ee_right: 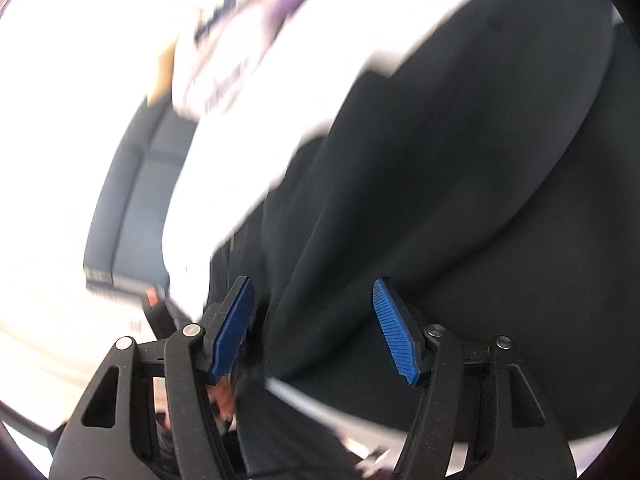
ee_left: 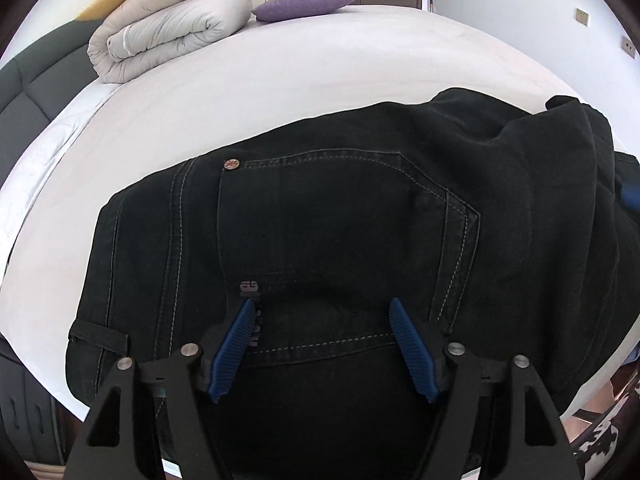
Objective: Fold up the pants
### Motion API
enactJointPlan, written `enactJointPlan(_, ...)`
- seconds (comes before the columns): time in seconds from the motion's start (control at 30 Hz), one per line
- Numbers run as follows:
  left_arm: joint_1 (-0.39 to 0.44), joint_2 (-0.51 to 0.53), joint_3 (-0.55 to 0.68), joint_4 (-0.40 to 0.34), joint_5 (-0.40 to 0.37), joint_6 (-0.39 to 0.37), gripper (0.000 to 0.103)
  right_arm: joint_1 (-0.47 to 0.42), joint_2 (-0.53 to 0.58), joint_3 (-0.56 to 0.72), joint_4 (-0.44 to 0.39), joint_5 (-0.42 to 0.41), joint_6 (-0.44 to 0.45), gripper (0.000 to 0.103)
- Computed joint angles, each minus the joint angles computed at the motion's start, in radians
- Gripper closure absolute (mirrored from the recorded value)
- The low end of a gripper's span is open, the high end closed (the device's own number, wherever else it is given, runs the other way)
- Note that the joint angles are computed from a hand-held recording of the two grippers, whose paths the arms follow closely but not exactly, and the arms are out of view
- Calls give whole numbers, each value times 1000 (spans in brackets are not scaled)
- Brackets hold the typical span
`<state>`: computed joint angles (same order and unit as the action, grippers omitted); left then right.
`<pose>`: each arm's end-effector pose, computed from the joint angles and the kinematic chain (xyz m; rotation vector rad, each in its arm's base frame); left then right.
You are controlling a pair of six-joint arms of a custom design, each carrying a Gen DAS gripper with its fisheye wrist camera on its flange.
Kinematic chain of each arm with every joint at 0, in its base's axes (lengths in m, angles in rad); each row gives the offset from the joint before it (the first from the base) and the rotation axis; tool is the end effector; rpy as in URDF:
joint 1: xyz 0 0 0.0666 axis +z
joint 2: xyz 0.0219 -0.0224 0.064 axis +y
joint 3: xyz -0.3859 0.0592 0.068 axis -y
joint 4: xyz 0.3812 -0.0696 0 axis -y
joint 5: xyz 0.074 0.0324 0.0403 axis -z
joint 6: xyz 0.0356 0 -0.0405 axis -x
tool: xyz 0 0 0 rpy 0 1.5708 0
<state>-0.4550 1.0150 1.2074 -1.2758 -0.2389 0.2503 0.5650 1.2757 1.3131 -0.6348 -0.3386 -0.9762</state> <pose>0.2738 -0.1250 0.4711 0.1887 2.5979 0.0697 0.3693 0.2476 0.4732 0.2775 2.3945 1.1793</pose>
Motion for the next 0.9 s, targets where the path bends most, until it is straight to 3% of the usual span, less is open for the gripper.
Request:
enactJointPlan(0.13,-9,15,4,0,-17,5,29,-226,-106,-8,-78,35,204,42)
enactJointPlan(0.23,7,25,13,-2,-1,2,27,-409,-117,31,-132,29,390,42)
enactJointPlan(0.37,17,44,27,-3,4,3,26,-583,-2,144,-252,-99,600,42)
enactJointPlan(0.43,-44,12,-1,-23,-26,62,26,-623,58,189,-296,-137,660,42)
enactJointPlan(0.53,-39,7,-8,-18,-18,61,26,-659,142,245,-332,-240,719,42)
enactJointPlan(0.6,-34,6,-10,-15,-14,57,26,-668,206,298,-396,-228,792,42)
enactJointPlan(0.7,-25,-1,-21,-5,-12,50,26,-655,259,295,-399,-241,819,43)
enactJointPlan(0.73,-25,-2,-23,-4,-12,50,26,-642,257,278,-381,-238,834,48)
enactJointPlan(0.77,-25,-3,-24,-2,-13,51,25,-633,249,262,-382,-247,852,71)
enactJointPlan(0.8,-24,-2,-24,-1,-13,51,25,-619,245,260,-395,-228,867,82)
enactJointPlan(0.83,-24,-2,-25,1,-15,53,25,-605,239,255,-402,-199,879,84)
enactJointPlan(0.87,-25,-3,-26,4,-16,53,25,-601,240,271,-429,-207,879,95)
enactJointPlan(0.9,-24,-4,-28,5,-17,53,25,-596,237,289,-454,-222,862,98)
